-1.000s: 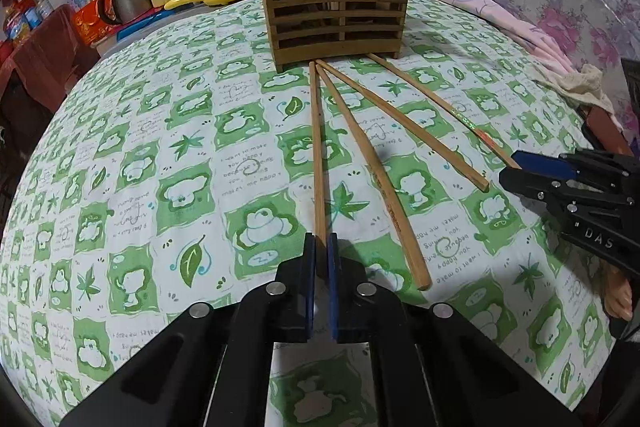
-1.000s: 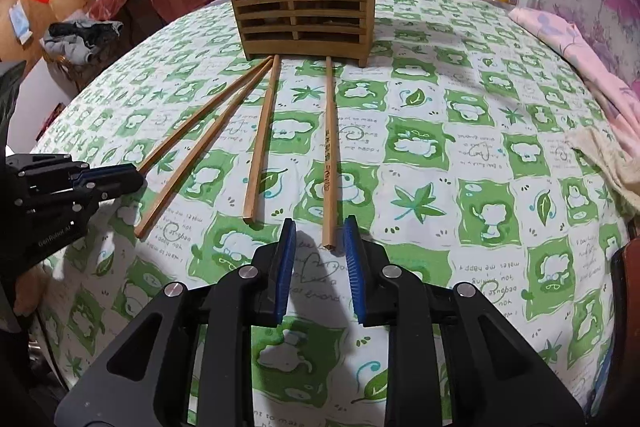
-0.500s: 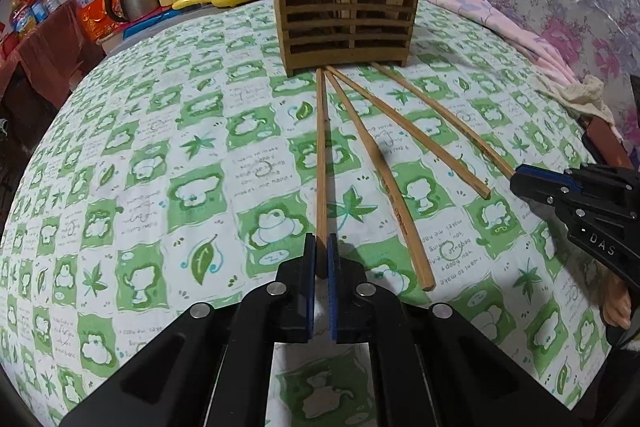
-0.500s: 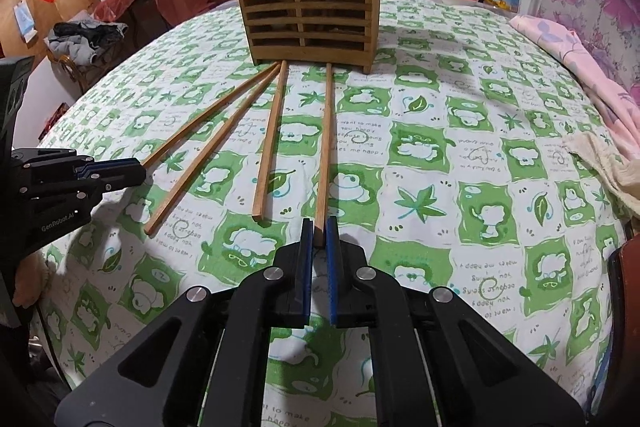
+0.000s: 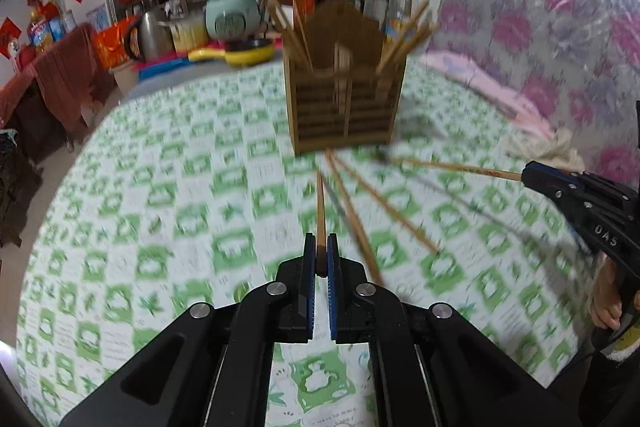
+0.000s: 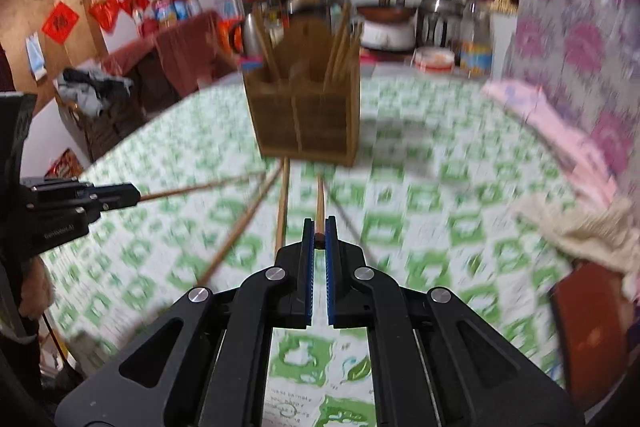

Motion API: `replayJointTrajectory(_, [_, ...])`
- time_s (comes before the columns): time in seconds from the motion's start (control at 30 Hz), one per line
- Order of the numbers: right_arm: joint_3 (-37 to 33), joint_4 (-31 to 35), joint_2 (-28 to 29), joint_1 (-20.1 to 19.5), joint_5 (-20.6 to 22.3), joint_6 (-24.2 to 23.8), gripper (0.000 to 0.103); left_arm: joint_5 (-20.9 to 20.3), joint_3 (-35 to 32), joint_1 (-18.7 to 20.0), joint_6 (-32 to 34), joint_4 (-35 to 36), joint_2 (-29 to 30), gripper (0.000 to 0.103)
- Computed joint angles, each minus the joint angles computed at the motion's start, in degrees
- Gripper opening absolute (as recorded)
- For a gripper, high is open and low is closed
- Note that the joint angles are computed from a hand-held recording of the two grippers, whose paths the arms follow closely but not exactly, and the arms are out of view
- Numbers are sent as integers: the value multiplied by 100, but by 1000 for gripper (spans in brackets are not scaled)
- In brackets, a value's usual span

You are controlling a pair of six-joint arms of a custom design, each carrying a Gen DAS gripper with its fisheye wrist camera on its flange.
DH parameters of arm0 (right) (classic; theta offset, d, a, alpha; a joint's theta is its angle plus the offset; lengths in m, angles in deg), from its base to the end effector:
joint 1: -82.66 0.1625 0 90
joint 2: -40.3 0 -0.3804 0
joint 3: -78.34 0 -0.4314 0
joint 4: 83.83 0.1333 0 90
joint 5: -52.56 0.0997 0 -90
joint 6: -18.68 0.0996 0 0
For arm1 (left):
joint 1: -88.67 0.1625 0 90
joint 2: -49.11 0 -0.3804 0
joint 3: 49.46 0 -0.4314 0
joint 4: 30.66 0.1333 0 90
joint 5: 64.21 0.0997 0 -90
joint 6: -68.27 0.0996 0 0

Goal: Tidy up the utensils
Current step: 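Lift both chopsticks up and lower them into the wooden holder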

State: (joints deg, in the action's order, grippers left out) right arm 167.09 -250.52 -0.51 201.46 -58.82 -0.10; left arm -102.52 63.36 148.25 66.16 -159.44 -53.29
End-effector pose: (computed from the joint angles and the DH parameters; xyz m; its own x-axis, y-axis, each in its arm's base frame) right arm 0.4265 -0.5745 0.0575 -0.7166 -0.5266 0.4574 -0.6898 0.6324 -0.3525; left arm -0.0504 -0.5035 0.4490 -0.7392 -0.0355 -0.6725 0.4186 0.7580 -0.5001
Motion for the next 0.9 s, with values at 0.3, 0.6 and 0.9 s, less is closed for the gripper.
replayJointTrajectory(0.3, [-498, -15, 96, 181, 267, 20, 6, 5, -465, -139, 201, -328, 338, 6])
replayJointTrajectory(0.6, [-871, 132, 345, 212, 254, 125, 6, -177, -1141, 78, 168, -281, 882, 6])
replayJointTrajectory(0.9, [-1762, 256, 729, 416, 154, -203, 6, 73, -2121, -248, 776, -561, 1542, 6])
